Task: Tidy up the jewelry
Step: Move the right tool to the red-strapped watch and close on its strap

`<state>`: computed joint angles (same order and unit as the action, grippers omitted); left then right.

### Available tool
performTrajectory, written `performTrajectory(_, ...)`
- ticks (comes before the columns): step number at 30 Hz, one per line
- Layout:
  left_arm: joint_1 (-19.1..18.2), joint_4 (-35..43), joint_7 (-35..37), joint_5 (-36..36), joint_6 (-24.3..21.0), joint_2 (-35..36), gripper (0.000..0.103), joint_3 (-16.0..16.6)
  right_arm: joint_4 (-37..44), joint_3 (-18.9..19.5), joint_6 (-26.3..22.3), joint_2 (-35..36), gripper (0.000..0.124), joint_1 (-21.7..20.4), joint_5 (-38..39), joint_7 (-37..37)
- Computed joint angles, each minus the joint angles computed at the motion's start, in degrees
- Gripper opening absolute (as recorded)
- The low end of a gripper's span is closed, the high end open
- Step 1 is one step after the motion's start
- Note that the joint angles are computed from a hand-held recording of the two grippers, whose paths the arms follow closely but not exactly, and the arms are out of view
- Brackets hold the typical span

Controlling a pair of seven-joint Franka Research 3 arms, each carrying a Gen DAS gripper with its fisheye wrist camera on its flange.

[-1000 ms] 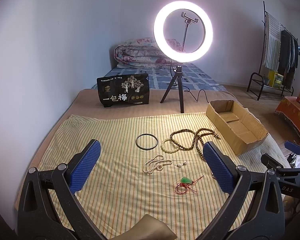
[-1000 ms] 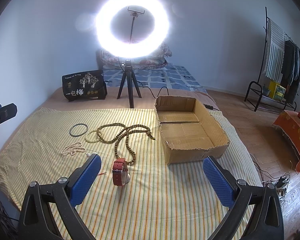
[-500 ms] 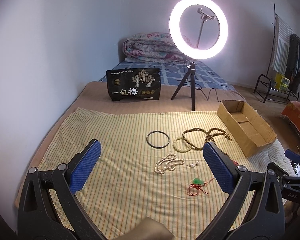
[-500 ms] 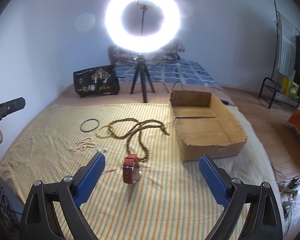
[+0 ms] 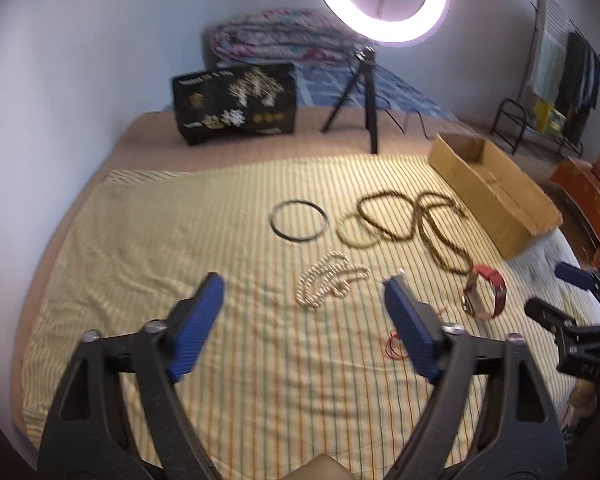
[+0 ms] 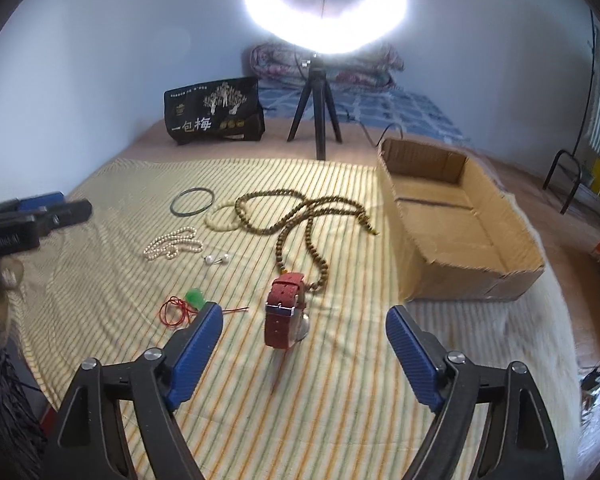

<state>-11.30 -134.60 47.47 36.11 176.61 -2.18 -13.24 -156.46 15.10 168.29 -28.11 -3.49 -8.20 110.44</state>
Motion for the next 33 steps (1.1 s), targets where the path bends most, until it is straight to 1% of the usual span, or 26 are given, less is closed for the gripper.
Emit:
performTrajectory(2, -1.2, -0.3, 6.2, -5.4, 0.8, 0.9, 0.072, 0.1, 0.4, -0.9, 0.2, 1.0, 0.082, 0.9, 0.7, -0.6)
performTrajectory(3, -2.1, -0.4, 11.5, -10.6, 1.3, 1.5, 0.070, 0.1, 0.6, -1.1, 0.4, 1.7, 0.081, 1.2, 0.8, -1.0)
performTrajectory(4, -2.5, -0.4, 14.4, -13.2, 1.5, 2.0, 0.062, -0.1, 0.7, -1.1, 0.5, 2.2, 0.079, 1.2, 0.7, -1.2)
performTrajectory(5, -2.7, -0.1, 15.9, -14.4, 1.4, 2.6, 0.057, -0.3, 0.9, -1.3, 0.6, 2.8, 0.078, 1.4, 0.8, -1.5)
performTrajectory(7, -2.9, 0.7, 20.6, -18.7, 1.0, 4.1, 0.054, -1.1, 1.3, -2.2, 0.3, 4.1, 0.076, 2.5, 1.3, -2.6)
performTrajectory(8, -2.3, 1.2, 26.5, -25.1, 0.5, 5.1, 0.048, -2.8, 1.6, -2.9, 0.1, 4.8, 0.073, 3.2, 1.8, -3.2)
performTrajectory(10, -0.5, 3.1, 36.5, -36.1, -1.7, 6.9, 0.038, -6.1, 2.1, -4.6, -0.1, 6.1, 0.071, 4.9, 3.2, -4.8)
performTrajectory(12, 0.1, 4.3, 40.9, -41.0, -2.6, 8.2, 0.037, -7.5, 2.4, -5.4, 0.1, 7.0, 0.069, 5.8, 4.2, -5.9)
performTrajectory(14, 0.4, 5.1, 44.2, -43.9, -2.8, 9.2, 0.032, -8.4, 2.8, -5.0, 0.3, 8.0, 0.068, 5.5, 4.0, -5.9)
performTrajectory(16, 1.1, 6.0, 47.4, -46.8, -3.1, 10.2, 0.032, -9.8, 3.3, -4.4, 0.3, 9.1, 0.066, 4.9, 3.1, -5.7)
performTrajectory(18, 0.9, 7.1, 48.8, -47.0, -3.4, 11.3, 0.032, -9.9, 4.0, -3.9, 0.1, 10.1, 0.062, 4.4, 2.0, -5.2)
performTrajectory(21, -0.2, 8.3, 48.2, -44.4, -3.1, 12.8, 0.032, -8.8, 4.8, -4.9, -0.3, 11.4, 0.057, 5.1, 1.7, -5.5)
performTrajectory(23, 0.8, 9.4, 48.9, -44.9, -3.7, 13.9, 0.031, -9.9, 5.0, -5.5, -0.3, 11.8, 0.056, 5.6, 1.8, -5.6)
performTrajectory(25, 1.2, 10.3, 49.0, -44.8, -4.3, 14.8, 0.025, -10.3, 5.3, -5.5, -0.3, 12.2, 0.052, 5.4, 1.2, -5.3)
performTrajectory(26, 1.8, 10.7, 49.5, -45.3, -4.7, 15.2, 0.025, -10.9, 5.5, -5.4, -0.5, 12.5, 0.049, 5.1, 0.8, -4.9)
performTrajectory(28, 2.3, 11.4, 49.8, -45.6, -5.4, 15.8, 0.025, -11.5, 5.8, -5.9, -0.8, 12.8, 0.047, 5.4, 0.8, -4.8)
performTrajectory(30, 3.1, 12.6, 51.5, -46.7, -6.3, 16.8, 0.025, -12.8, 5.8, -6.1, -0.9, 13.0, 0.045, 5.3, 0.4, -4.5)
performTrajectory(31, 2.8, 13.2, 51.7, -46.4, -6.6, 17.4, 0.023, -12.7, 5.8, -6.2, -1.1, 13.1, 0.043, 5.3, 0.3, -4.3)
performTrajectory(32, 2.0, 13.7, 51.1, -45.4, -6.7, 17.8, 0.020, -11.9, 5.8, -6.5, -1.2, 13.1, 0.042, 5.5, 0.4, -4.3)
performTrajectory(33, 1.7, 14.0, 50.9, -44.7, -6.8, 18.2, 0.020, -11.7, 5.8, -7.1, -1.3, 13.2, 0.042, 5.9, 1.1, -4.7)
